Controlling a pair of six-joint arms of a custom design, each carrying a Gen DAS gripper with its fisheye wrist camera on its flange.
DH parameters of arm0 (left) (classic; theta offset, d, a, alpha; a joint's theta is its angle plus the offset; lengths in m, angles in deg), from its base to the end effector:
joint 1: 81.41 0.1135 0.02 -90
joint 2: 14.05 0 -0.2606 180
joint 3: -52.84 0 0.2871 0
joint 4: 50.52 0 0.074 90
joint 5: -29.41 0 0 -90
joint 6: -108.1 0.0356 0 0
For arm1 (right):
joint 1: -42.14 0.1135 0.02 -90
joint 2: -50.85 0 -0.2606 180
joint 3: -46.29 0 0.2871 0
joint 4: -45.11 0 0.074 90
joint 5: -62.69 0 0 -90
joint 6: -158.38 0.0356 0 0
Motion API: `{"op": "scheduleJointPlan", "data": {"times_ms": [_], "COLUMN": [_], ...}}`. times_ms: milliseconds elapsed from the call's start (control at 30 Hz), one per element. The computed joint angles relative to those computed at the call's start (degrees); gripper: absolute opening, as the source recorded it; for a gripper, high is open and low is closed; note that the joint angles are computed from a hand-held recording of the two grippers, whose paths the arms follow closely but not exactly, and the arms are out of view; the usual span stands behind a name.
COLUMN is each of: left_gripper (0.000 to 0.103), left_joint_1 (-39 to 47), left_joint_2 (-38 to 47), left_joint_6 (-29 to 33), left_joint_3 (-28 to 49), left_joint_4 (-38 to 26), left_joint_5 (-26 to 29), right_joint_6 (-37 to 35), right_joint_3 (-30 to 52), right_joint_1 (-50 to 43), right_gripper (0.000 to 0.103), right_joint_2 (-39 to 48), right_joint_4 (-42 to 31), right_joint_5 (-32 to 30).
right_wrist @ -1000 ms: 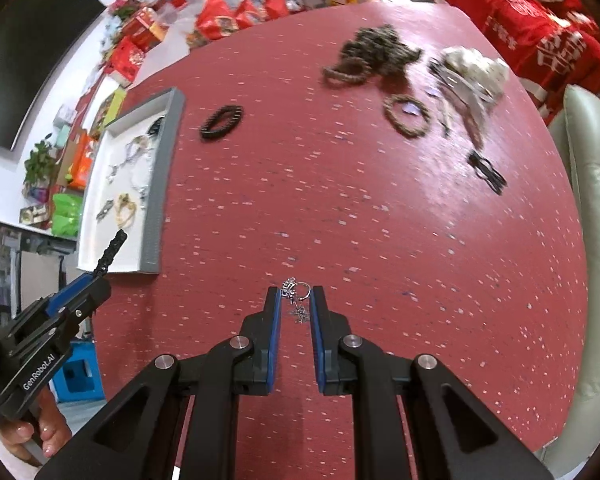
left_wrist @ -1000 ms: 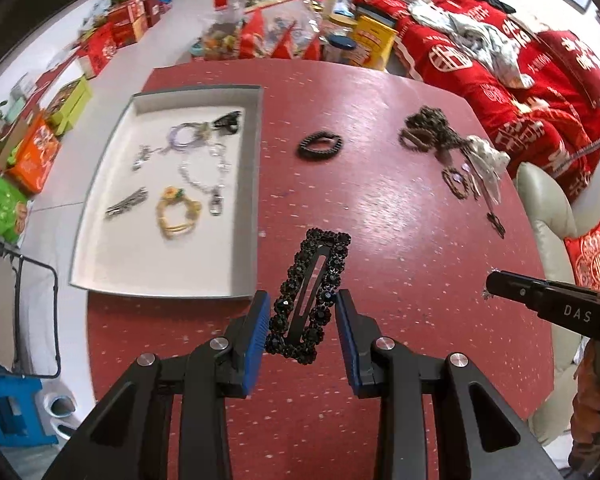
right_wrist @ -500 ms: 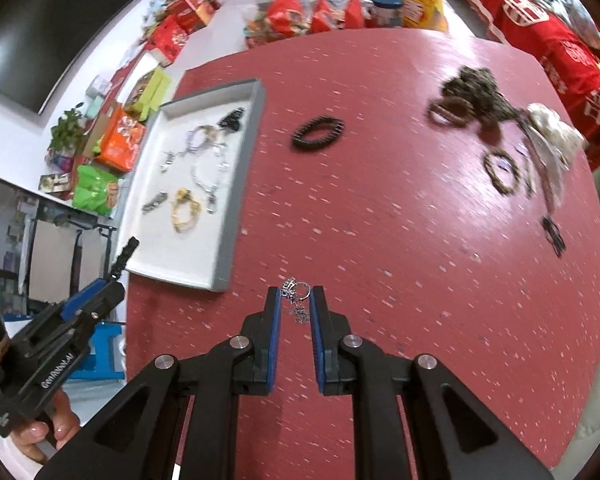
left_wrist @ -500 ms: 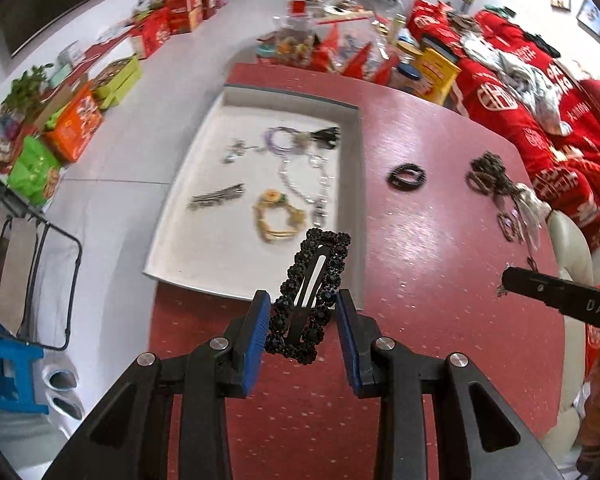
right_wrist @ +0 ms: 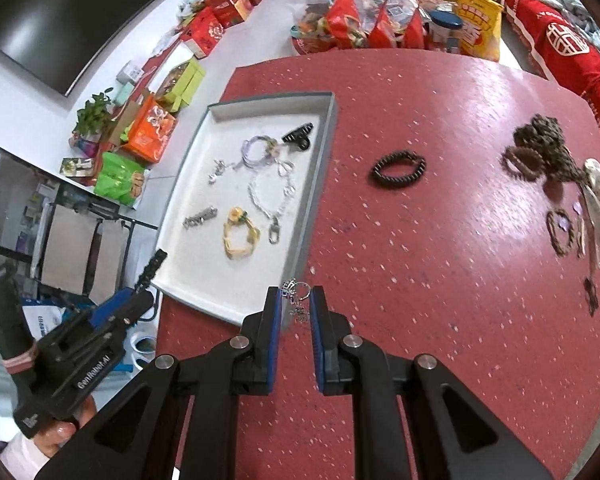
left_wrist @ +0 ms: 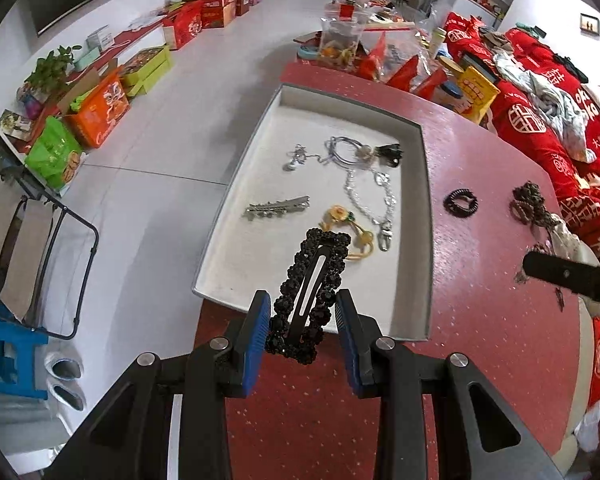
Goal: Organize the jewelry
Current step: 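Carry the black clip with the left tool while the right tool carries the silver charm to the tray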
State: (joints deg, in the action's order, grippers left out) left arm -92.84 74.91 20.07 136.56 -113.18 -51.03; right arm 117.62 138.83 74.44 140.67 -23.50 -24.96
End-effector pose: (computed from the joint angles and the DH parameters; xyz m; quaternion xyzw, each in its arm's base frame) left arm 0.3343 -0.0736 0.2467 0.1300 0.9695 -0.0973 0.1836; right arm 0.2972 0.1862 0.2877 0.1482 0.9664 0.1212 0.1712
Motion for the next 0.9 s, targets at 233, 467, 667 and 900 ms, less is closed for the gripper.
{"op": "scheduleJointPlan", "data": {"times_ms": [233, 467, 667, 900], "left_gripper": [0.035, 0.035, 0.035, 0.035], "left_joint_1": [0.5, 0.4, 0.5, 0.2], "left_joint_2": [2.6, 4.8, 7.8, 11.1], "left_joint_6": [-0.3, -0.3, 0.3, 0.2], "left_joint_3": [0.6, 0.5, 0.6, 0.9], "left_joint_4": [2.3, 5.5, 9.3, 11.6], "left_joint_5": [-0.5, -1.3, -1.8, -3.2], "right_joint_6": [-2.3, -6.2, -8.4, -8.5], "right_joint_3": [5.1, 10.6, 11.3, 9.9], "right_joint_1": [-3.1, -4.4, -4.7, -3.6], "right_gripper": [0.015, 0.015, 0.015, 0.015], "right_joint_2": [4.8, 10.6, 14.3, 18.1], "right_joint_4": [2.9, 4.0, 5.9, 8.6], "right_joint_5": [-2.3, -3.0, -4.8, -7.4]}}
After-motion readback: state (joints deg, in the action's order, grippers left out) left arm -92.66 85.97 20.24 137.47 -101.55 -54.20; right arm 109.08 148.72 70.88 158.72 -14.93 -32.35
